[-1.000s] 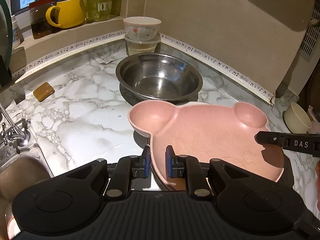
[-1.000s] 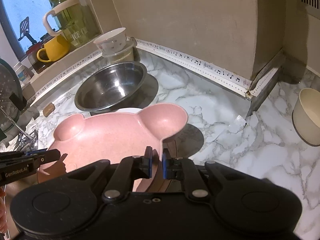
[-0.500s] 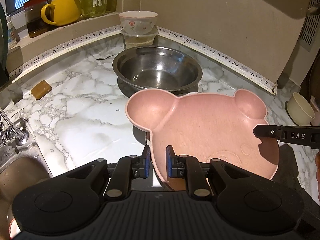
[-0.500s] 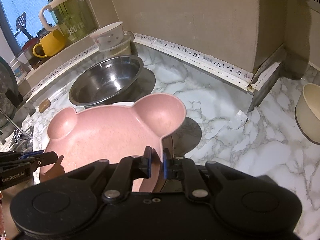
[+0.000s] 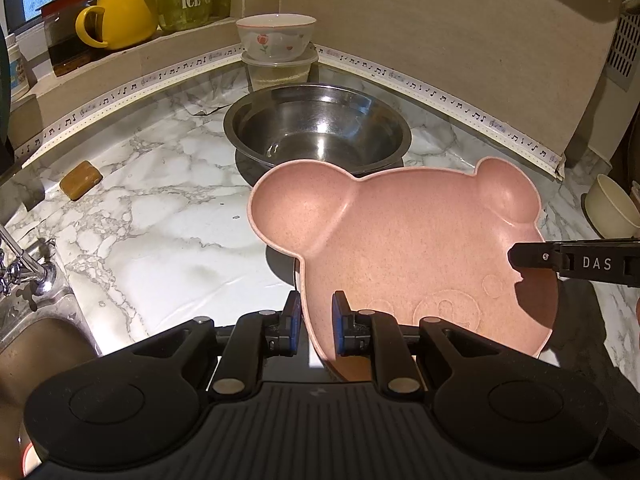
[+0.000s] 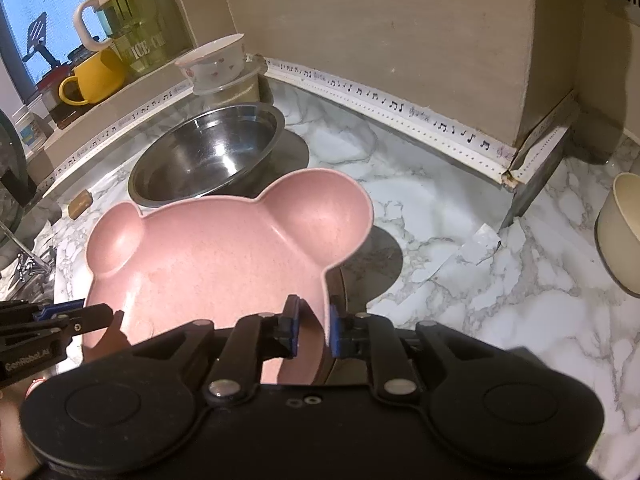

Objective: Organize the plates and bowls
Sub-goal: 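Lower the pink plate onto the white plates and open both grippers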

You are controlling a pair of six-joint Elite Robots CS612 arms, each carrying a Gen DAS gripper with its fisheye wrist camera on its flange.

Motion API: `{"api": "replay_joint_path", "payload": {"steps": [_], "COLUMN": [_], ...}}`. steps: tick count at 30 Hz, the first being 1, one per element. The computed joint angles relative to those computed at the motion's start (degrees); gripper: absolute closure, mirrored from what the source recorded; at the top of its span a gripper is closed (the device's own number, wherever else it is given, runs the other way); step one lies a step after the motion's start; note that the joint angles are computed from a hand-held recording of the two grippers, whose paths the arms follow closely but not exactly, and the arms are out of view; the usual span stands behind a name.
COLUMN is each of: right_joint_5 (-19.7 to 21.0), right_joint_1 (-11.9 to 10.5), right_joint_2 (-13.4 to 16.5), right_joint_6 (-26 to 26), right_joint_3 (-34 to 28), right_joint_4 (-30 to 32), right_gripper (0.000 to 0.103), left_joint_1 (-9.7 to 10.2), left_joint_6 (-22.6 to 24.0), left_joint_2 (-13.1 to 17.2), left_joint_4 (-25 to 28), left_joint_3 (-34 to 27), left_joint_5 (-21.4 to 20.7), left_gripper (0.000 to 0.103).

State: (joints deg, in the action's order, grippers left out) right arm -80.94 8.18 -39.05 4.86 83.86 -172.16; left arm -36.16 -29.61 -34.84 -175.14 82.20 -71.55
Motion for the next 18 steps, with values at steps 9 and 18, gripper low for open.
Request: {"api": "replay_joint_path", "payload": {"steps": [9,18], "right_joint_5": [-2.0,-1.5], "right_joint_1": [0.4,0.0], "right_joint_2": [-1.1,-1.8], "right_joint_6": [-2.8,-1.3], "right_joint_3": [0.1,1.2], "right_joint_4": [2.9,2.7], "right_gripper": [0.069,0.069], "left_joint_1": [0.17,0.51], "left_joint_6": [-0.9,-1.8], "left_joint_2": [0.0,-0.4], "left_joint_4": [1.4,1.9], "left_joint_3": [-0.3,-0.1], "left_joint_5": [-0.7,-2.6], "left_gripper": [0.088,0.087]}}
